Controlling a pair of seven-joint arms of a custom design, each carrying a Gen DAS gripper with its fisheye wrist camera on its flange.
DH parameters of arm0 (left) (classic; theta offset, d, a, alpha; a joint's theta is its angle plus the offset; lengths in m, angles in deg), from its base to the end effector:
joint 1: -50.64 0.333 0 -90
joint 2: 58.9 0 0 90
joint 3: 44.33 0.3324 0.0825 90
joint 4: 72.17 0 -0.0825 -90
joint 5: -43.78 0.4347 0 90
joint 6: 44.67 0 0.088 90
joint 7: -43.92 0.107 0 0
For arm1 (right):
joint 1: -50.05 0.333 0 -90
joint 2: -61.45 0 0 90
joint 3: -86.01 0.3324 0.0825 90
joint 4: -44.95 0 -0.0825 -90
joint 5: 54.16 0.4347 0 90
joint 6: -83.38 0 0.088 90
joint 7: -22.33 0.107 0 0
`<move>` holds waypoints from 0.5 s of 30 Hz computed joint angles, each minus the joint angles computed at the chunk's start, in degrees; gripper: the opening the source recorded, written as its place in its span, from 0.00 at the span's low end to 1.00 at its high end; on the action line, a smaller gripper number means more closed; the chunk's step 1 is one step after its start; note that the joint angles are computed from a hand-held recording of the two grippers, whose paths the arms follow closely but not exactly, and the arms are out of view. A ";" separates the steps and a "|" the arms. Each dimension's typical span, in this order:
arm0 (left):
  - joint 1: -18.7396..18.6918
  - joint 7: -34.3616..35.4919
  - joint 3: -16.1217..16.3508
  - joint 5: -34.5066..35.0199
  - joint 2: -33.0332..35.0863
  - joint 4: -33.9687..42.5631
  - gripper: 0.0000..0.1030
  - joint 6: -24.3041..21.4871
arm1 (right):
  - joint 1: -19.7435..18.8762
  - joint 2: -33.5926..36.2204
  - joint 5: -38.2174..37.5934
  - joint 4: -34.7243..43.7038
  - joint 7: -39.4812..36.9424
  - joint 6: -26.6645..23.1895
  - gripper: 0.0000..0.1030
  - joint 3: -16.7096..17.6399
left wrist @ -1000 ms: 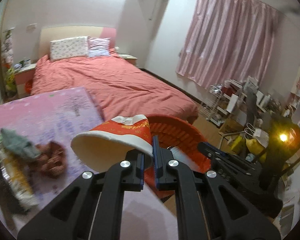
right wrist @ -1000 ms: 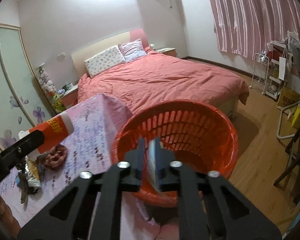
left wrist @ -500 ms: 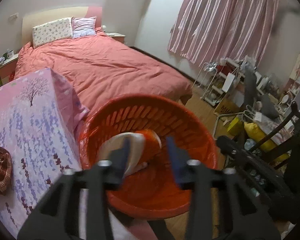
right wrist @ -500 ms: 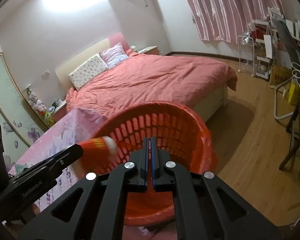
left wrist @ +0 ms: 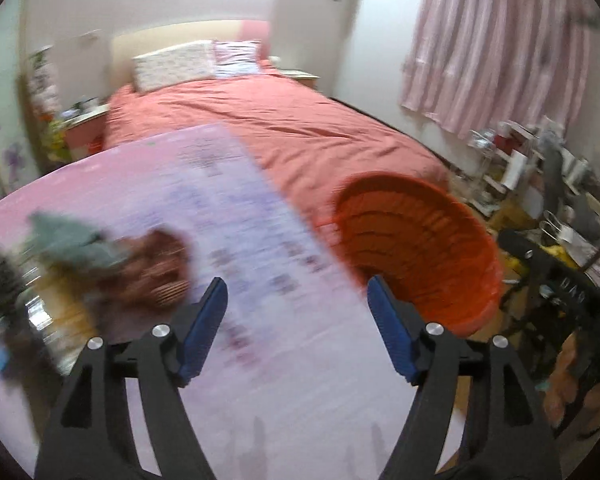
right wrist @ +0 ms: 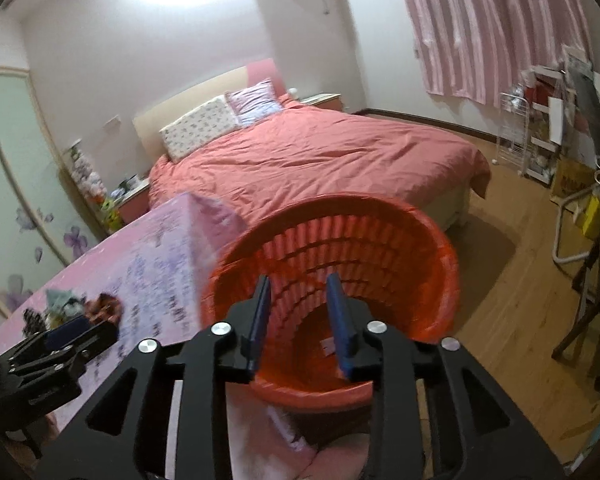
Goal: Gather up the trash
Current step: 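Open both grippers to drop the cup and tube into the basket, then close the right gripper on the brown plaid cloth while the left gripper grasps the hair comb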
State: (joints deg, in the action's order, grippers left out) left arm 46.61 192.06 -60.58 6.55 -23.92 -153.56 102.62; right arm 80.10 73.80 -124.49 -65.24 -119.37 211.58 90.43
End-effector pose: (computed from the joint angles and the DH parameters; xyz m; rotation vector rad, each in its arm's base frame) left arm 0.7810 -0.2234 0.4023 -1.0119 2.5342 -1.1456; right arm 0.5704 0.3550 0.3945 -0.8047 2.1965 -0.9176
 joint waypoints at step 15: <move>5.72 -15.76 7.69 6.45 5.28 5.36 0.49 2.68 | 5.28 18.69 10.04 23.98 -21.36 7.42 0.35 -3.14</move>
State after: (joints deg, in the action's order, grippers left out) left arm 52.34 176.30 -52.89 13.00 -18.64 -148.20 105.31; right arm 85.38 92.49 -114.45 -41.26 -140.74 219.00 87.29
